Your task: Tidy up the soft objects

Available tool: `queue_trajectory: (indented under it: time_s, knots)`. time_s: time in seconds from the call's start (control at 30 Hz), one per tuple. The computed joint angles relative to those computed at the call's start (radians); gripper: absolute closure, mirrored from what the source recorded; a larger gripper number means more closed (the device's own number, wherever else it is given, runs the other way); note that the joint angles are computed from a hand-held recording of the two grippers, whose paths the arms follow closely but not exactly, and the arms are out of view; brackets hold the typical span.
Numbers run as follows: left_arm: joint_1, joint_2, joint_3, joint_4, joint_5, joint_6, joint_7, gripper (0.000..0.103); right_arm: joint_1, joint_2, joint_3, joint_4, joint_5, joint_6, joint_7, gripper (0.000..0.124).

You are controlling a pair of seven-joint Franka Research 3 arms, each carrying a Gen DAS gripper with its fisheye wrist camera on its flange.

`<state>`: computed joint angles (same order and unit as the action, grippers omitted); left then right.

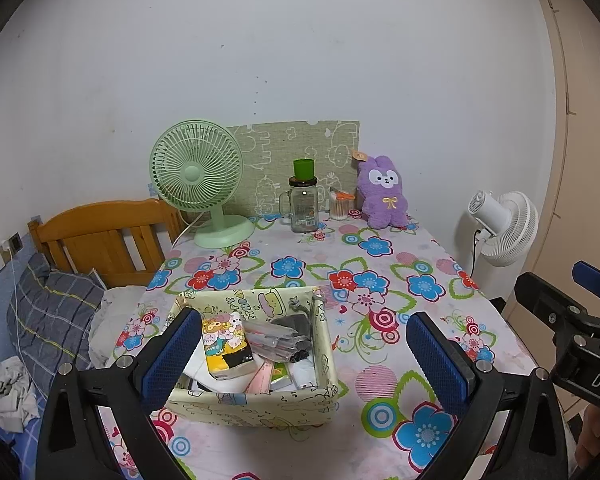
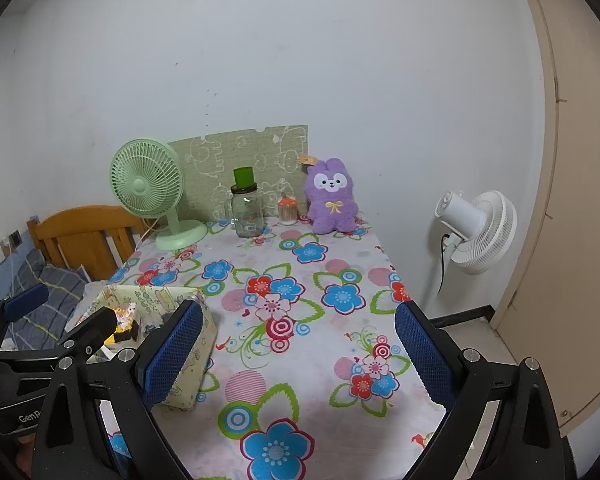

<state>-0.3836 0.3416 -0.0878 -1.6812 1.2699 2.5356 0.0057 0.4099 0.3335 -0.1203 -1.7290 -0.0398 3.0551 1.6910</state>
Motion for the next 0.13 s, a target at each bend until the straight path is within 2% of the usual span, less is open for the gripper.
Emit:
queue_trajectory:
  time_s: [0.13]
  knots:
    - [-0.002,0.003,0.001,0.004,0.009,0.0,-0.002,0.0,-0.002,0.001,0.003,0.002,0.003,0.001,-0.005,0.025]
